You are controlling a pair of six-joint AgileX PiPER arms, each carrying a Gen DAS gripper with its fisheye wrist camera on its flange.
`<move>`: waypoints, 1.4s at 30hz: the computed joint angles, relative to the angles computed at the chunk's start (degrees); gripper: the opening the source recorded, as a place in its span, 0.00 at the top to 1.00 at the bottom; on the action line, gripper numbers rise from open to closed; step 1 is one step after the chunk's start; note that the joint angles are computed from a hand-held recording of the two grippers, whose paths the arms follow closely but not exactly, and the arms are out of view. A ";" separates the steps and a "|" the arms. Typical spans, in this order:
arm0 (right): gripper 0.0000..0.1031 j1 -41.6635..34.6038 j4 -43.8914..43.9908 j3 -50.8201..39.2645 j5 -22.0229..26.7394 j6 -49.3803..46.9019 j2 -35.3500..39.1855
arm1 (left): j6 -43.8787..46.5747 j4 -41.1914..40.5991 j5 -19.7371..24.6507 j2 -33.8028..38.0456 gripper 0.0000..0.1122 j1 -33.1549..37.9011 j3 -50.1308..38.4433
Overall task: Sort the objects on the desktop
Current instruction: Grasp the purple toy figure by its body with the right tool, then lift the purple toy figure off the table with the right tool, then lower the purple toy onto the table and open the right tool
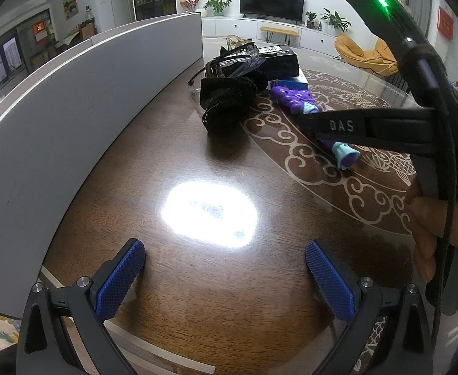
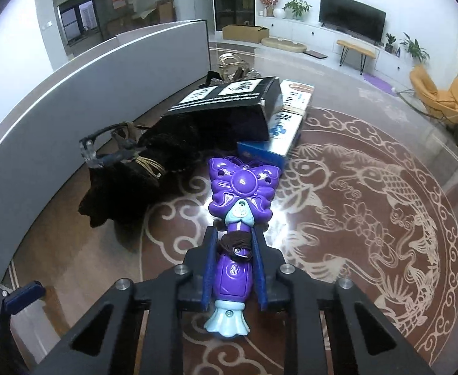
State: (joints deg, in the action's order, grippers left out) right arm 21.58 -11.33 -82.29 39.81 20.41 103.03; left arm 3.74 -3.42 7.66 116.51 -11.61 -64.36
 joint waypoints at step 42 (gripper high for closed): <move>0.55 -21.13 -0.38 35.06 -5.66 -3.96 -32.78 | 0.93 -0.68 -0.04 0.05 0.08 0.03 -0.04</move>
State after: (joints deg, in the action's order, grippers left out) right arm 0.45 -11.70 -47.23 34.15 16.46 70.25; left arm 4.67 -4.10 7.61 116.56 -11.58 -64.41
